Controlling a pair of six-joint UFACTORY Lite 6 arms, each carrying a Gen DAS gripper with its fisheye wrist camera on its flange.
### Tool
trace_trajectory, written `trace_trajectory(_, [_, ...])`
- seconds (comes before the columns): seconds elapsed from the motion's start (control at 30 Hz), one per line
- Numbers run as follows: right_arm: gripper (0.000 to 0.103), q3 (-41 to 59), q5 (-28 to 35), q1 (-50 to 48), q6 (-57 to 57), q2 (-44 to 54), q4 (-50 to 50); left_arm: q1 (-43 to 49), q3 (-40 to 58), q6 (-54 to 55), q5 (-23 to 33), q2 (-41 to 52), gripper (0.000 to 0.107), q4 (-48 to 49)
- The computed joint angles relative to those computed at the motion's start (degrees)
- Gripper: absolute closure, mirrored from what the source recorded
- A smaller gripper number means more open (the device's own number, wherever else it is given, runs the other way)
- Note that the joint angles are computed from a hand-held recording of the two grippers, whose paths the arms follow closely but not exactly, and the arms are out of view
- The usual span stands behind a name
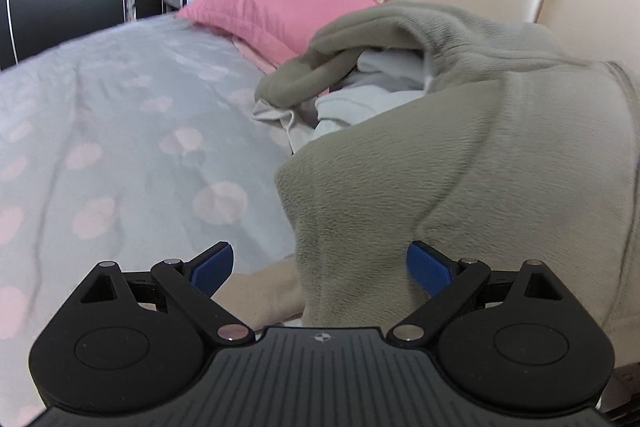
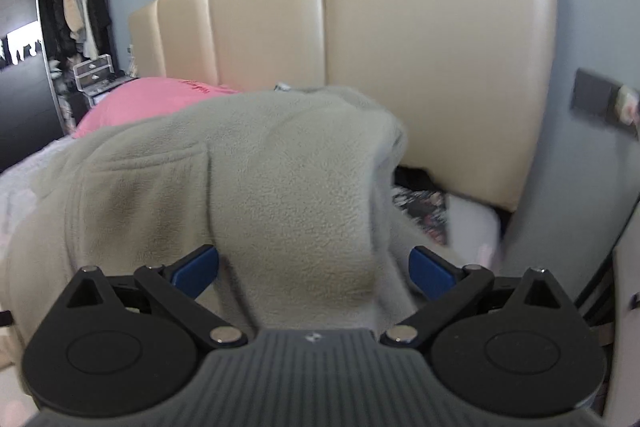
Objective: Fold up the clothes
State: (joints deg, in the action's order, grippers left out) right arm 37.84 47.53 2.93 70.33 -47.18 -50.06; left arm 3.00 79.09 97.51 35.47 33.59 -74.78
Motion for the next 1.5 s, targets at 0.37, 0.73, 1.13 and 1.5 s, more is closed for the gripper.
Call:
trace_trajectory(0.37, [0.092, 8.38, 13.63, 28.35, 9.53, 6.92, -8.63, 3.33, 2.51, -6.05, 15.07, 1.58, 0.107, 1.87])
trace_trajectory(0.73, [0.092, 27.36, 18.11, 59.29, 18.84, 31.08, -10.26, 13.93, -6.48, -8.62, 23.77, -20.46, 0.107, 12.5])
trace_trajectory(1.13, [0.077, 33.87, 17.23, 76.93, 25.1, 41.53, -1.06, 24.67, -11.35, -3.32, 30.39, -33.07, 0.096, 20.73])
trace_trajectory(1.5, [0.023, 32.96, 43.11, 87.21, 19.78, 30.29, 1.83, 16.65, -10.39, -9.6, 25.64, -31.28, 0.05, 23.18])
